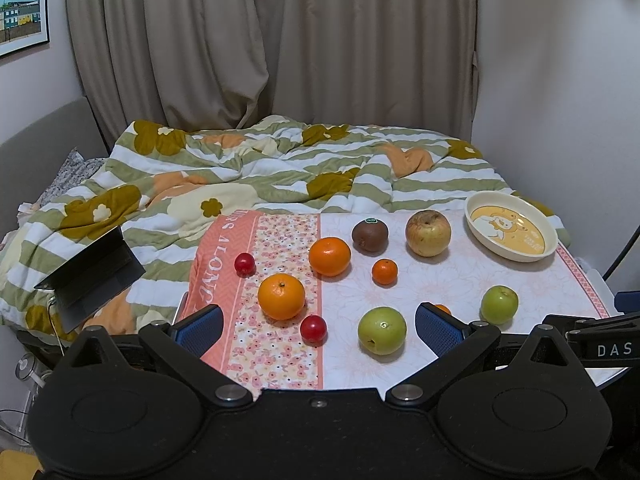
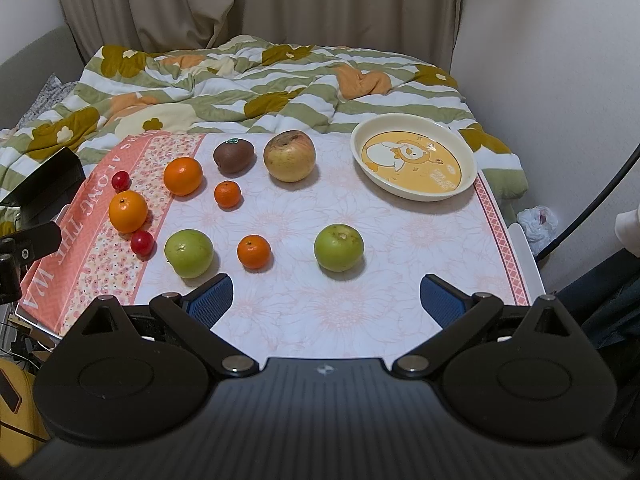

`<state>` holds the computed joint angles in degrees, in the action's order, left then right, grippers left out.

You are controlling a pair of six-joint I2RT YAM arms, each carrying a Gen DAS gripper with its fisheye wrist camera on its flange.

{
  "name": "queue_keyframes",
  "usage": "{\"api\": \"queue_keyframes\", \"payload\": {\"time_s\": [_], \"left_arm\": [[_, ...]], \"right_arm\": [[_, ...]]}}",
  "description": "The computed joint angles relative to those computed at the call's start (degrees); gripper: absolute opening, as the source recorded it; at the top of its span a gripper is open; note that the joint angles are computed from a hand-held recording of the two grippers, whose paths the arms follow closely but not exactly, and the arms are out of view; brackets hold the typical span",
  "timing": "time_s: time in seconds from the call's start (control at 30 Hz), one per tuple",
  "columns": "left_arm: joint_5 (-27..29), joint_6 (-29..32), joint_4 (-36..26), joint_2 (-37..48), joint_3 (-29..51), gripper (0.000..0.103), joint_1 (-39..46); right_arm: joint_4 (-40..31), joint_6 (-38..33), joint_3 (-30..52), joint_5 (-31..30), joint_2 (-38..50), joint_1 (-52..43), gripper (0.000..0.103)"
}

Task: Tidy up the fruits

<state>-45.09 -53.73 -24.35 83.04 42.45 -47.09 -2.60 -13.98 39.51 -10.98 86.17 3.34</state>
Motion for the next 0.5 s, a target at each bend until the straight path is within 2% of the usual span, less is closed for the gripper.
{"api": "queue_keyframes", "payload": {"time_s": [0.5], "left_arm": [[0.03,0.51,0.72,0.08,-0.18,0.103,0.23]], "right_arm": [[-0.4,0.54,0.02,0.43,-0.35,0.43,0.103]]}}
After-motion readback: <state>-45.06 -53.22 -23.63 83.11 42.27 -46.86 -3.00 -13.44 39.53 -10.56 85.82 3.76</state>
